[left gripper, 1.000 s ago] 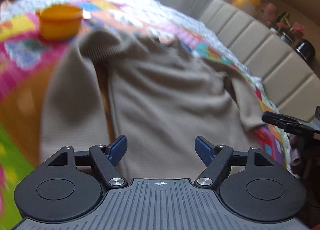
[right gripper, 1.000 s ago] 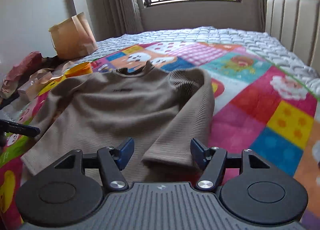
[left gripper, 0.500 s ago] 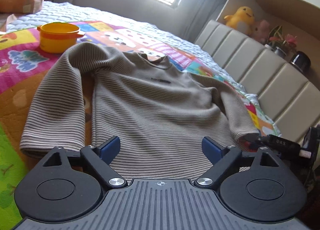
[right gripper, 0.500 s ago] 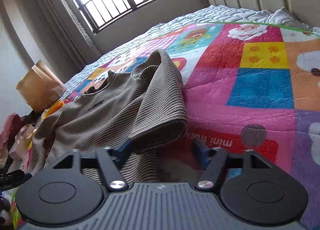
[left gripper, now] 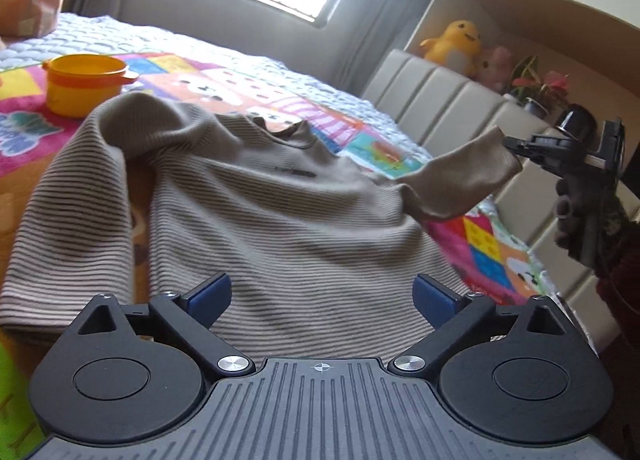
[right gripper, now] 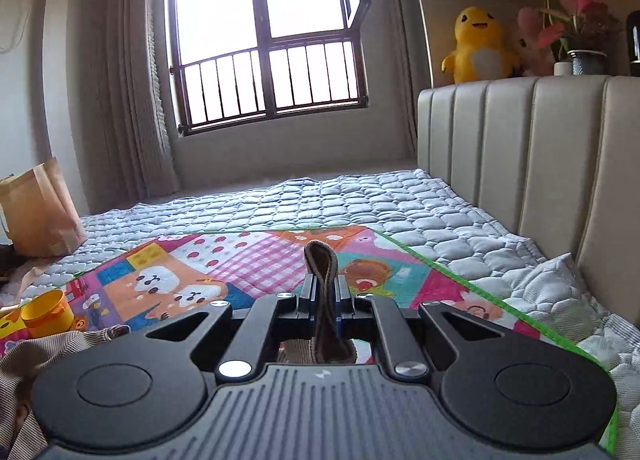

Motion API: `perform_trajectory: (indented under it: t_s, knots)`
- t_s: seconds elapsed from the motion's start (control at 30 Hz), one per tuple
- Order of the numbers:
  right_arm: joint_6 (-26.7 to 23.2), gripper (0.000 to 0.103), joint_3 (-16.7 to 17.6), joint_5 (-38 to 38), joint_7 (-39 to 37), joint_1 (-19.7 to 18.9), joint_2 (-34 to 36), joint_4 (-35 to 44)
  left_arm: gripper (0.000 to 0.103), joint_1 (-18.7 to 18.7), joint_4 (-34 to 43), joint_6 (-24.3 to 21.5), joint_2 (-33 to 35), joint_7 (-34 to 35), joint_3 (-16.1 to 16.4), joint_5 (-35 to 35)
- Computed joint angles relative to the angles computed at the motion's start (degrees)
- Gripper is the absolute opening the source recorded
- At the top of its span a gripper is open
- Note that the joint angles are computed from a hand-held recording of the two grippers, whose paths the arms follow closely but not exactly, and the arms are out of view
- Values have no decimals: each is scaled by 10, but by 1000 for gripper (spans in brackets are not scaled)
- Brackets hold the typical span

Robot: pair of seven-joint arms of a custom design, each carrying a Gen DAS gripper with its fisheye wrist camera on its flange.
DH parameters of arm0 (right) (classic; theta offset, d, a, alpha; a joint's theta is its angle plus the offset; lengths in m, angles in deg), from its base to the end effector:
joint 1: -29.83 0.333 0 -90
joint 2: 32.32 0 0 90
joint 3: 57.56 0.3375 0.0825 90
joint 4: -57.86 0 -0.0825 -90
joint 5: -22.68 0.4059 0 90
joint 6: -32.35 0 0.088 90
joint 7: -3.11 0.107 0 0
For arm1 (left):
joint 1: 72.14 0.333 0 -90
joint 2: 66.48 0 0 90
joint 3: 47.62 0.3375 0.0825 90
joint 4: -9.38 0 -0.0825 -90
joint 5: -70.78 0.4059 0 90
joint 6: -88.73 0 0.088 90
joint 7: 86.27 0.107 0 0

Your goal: Fold clothes

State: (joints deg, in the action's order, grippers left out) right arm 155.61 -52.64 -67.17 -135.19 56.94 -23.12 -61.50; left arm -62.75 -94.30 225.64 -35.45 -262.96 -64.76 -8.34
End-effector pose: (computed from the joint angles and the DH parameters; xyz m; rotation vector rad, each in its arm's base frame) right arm 0.5376 0.2861 0.3817 -0.9279 1.9585 -1.2423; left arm 0.6849 -0.0834 0.2700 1.2258 -2.3759 1.5670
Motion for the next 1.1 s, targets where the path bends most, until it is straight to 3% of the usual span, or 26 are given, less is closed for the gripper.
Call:
perform_trajectory:
  t_s: [0.13,0.2,0.33,0.47,0.53,0.57,0.63,0.67,0.73,0.87,0.93,1.0,1.1]
  knots:
    - [34,7,-7,-12,-34,-2,45,64,101,-6,11,27,31,22,-7,-23]
    - [55,4,-14,-12,-74,3,84,122,102,0,5,35,36,65,-17,-48]
    - [98,0,-35,2,-180,20,181,270,103,6,-1,20,36,96,-18,-64]
    - [136,0,-38,70,-297,25,278,425,103,17,9,-17,46,70,-14,-61]
    - [132,7,-34,120,-363,27,308,468,103,22,13,-32,50,60,-13,-59]
    - [131,14,-32,142,-388,27,314,471,103,23,14,-35,51,57,-13,-58]
    - [124,74,-33,175,-417,32,315,457,103,25,17,-41,53,53,-12,-56]
    - [125,82,-38,181,-414,38,308,436,103,26,17,-43,54,53,-12,-56]
    - [139,84,-46,193,-394,49,287,378,103,26,18,-46,54,49,-12,-55]
    - [218,84,-73,176,-258,84,247,257,103,22,16,-35,51,48,-10,-49]
    - [187,84,-86,167,-235,119,239,232,103,17,9,-15,40,38,-7,-46]
    - [123,83,-90,152,-234,153,220,207,103,16,-2,9,22,26,-4,-55]
    - [108,79,-76,142,-186,149,170,140,103,-2,16,32,18,-64,20,9]
